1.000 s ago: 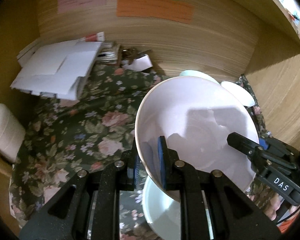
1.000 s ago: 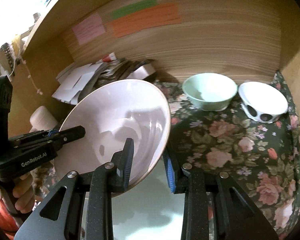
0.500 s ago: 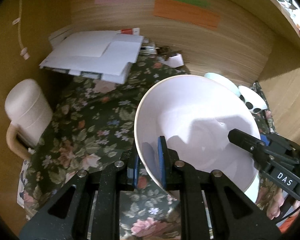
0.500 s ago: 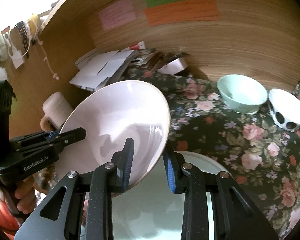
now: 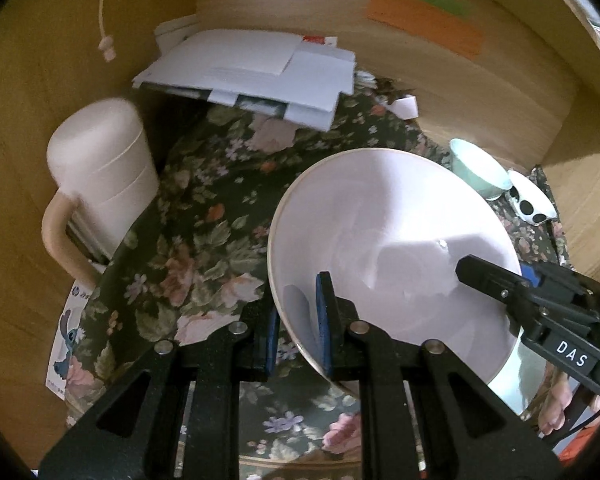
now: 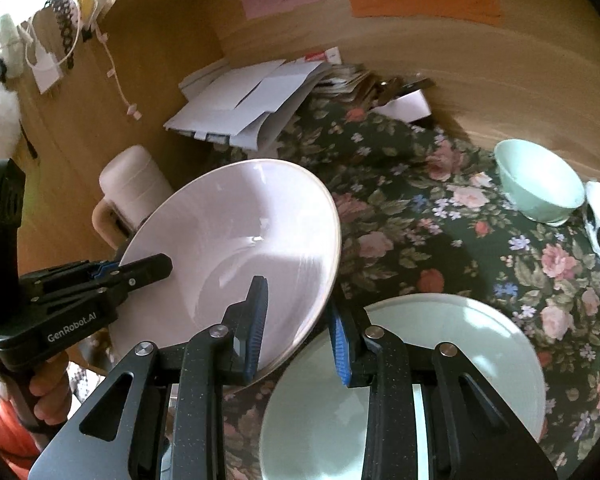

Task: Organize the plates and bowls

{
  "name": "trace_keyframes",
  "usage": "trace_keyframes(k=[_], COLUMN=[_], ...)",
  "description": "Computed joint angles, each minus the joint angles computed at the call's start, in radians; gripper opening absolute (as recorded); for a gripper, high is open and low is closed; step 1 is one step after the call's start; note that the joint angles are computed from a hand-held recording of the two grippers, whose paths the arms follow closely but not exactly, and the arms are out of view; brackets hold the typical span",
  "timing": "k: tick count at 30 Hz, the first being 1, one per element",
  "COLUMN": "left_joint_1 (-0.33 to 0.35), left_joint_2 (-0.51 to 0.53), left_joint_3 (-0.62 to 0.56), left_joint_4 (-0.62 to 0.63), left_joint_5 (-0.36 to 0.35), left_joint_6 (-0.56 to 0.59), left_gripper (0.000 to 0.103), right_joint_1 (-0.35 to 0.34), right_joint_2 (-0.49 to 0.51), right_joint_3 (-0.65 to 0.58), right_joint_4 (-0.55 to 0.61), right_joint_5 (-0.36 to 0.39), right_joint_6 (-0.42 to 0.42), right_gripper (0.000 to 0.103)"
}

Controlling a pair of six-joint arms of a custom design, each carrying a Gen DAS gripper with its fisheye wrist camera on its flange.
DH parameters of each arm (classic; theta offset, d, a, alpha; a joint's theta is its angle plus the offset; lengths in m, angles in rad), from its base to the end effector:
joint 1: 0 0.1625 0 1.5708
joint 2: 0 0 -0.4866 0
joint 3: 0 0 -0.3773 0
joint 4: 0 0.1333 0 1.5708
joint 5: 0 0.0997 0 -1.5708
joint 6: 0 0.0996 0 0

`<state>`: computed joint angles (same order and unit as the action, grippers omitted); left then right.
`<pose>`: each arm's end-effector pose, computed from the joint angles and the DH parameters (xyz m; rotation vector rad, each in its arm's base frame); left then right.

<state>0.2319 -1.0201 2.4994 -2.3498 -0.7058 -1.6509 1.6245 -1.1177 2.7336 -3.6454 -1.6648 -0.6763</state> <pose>-0.2670 -0.2779 0.0878 0.0248 2.2505 -0.9601 0.1414 -0.3222 0.1783 0.9894 -2.6769 0.5931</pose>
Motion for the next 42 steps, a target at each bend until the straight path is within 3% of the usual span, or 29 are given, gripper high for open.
trace_keyframes(k=[20, 27, 35, 42], left_joint_1=[0.031, 0.017, -0.028, -0.056], left_joint_2=[-0.005, -0.005, -0.038, -0.006], left_joint_3=[0.099, 0.078, -0.001, -0.091], left_joint_4=[-0.111, -0.033, 0.217, 0.303], left_joint_5=[-0.072, -0.048, 0.001, 0.088], left_joint_6=[-0.014, -0.041, -0.118, -0.073], left_gripper=[0.016, 0.017, 0.039, 0.055], right_joint_1=[0.051, 0.055, 0.025, -0.033], right_joint_2=[0.132, 0.115, 0.039, -0.079], right_joint_3=[-0.036, -0.028, 0.019, 0.030], right_joint_4=[0.043, 0.017, -0.069, -0.061], right_joint_5=[-0.113, -0.110, -0.057, -0.008], right_joint_6=[0.042, 0.021, -0.040, -0.072], right_gripper=[0.027, 0.031, 0.043, 0.046])
